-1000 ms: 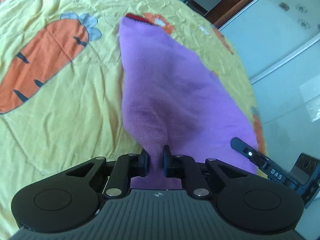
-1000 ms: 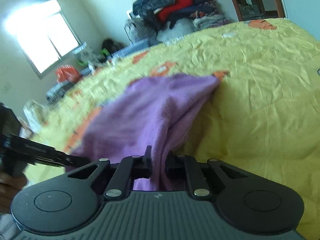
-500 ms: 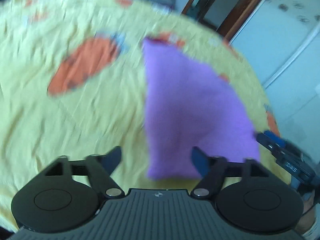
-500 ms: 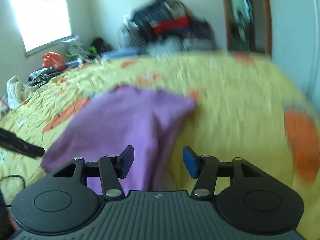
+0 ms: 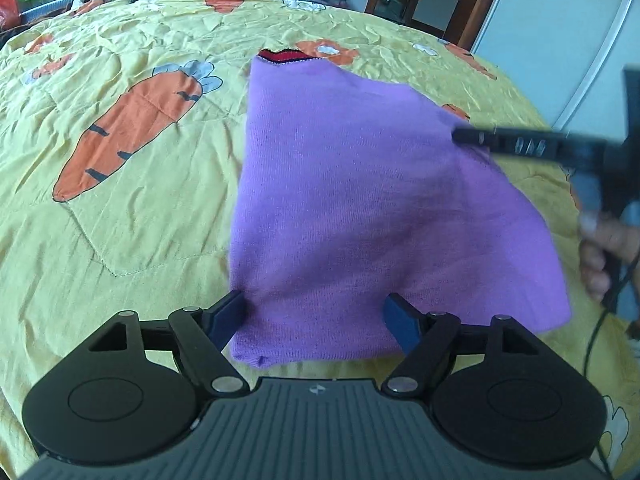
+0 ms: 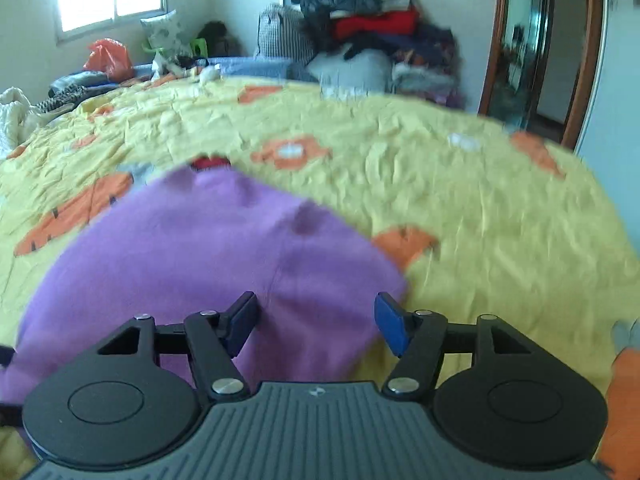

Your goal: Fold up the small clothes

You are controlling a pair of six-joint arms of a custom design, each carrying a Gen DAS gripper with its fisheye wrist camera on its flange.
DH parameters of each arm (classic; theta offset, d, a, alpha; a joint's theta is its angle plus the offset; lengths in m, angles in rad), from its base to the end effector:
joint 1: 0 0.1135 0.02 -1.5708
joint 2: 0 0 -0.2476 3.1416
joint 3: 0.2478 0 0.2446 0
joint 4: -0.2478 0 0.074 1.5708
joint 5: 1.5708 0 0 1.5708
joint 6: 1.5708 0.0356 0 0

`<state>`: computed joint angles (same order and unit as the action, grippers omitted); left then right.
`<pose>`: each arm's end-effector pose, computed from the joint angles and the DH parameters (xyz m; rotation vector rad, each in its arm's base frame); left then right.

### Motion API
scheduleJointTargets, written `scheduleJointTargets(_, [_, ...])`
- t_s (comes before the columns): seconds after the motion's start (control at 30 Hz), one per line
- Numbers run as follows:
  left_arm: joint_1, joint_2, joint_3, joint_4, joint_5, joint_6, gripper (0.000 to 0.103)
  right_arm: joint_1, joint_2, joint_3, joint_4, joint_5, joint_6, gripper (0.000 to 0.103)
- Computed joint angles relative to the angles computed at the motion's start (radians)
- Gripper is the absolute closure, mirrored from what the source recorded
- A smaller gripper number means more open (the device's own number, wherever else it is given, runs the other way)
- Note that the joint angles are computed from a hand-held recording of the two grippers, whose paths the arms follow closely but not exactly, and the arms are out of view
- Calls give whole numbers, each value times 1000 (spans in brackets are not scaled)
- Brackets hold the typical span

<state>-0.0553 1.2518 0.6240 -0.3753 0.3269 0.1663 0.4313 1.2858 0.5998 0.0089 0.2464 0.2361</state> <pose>0.2264 -0.0240 0.1671 0.4013 2.5048 -0.3762 0.2366 0.0993 0.1793 -0.0853 2.2237 0.0887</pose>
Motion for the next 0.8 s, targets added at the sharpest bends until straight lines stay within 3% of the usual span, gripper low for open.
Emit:
scheduleJointTargets(0.1, [-19, -15, -23, 21, -18, -9, 20, 46, 88, 91, -1, 8, -36, 39])
scheduleJointTargets(0.17, [-21, 4, -22, 28, -22, -19, 17, 33, 229, 189, -41, -34, -53, 39])
scheduleJointTargets(0.23, [-23, -16, -43, 40, -25, -7, 17, 6, 334, 218, 4, 22, -77, 17])
scheduleJointTargets(0.27, [-24, -25, -51, 43, -27, -1, 16, -41, 353, 232, -6, -28, -36, 0])
scheduleJointTargets(0.3, [-20, -32, -57, 43, -24, 5, 15, -88, 352, 237, -14, -103, 6, 0])
scheduleJointTargets(0.33, [-9, -39, -61, 37, -13, 15, 15, -93, 315, 221, -26, -94, 37, 0])
scheduleJointTargets(0.47, [69, -97, -85, -20, 43, 78, 7, 26, 21, 34, -92, 30, 101, 0])
scheduleJointTargets(0.53, [90, -150, -123, -24, 25, 99, 2, 149, -141, -51, -218, 117, 228, 0])
scheduleJointTargets(0.63, [121, -216, -182, -22, 15, 117, 0, 430, -313, -129, -474, 311, 532, 0])
scheduleJointTargets(0.7, [117, -274, -215, -24, -21, 109, 0, 664, -279, -125, -661, 455, 855, 0])
scheduleJointTargets(0.8, [98, -338, -248, -36, -56, 87, 0, 864, -168, -119, -743, 485, 1151, 0])
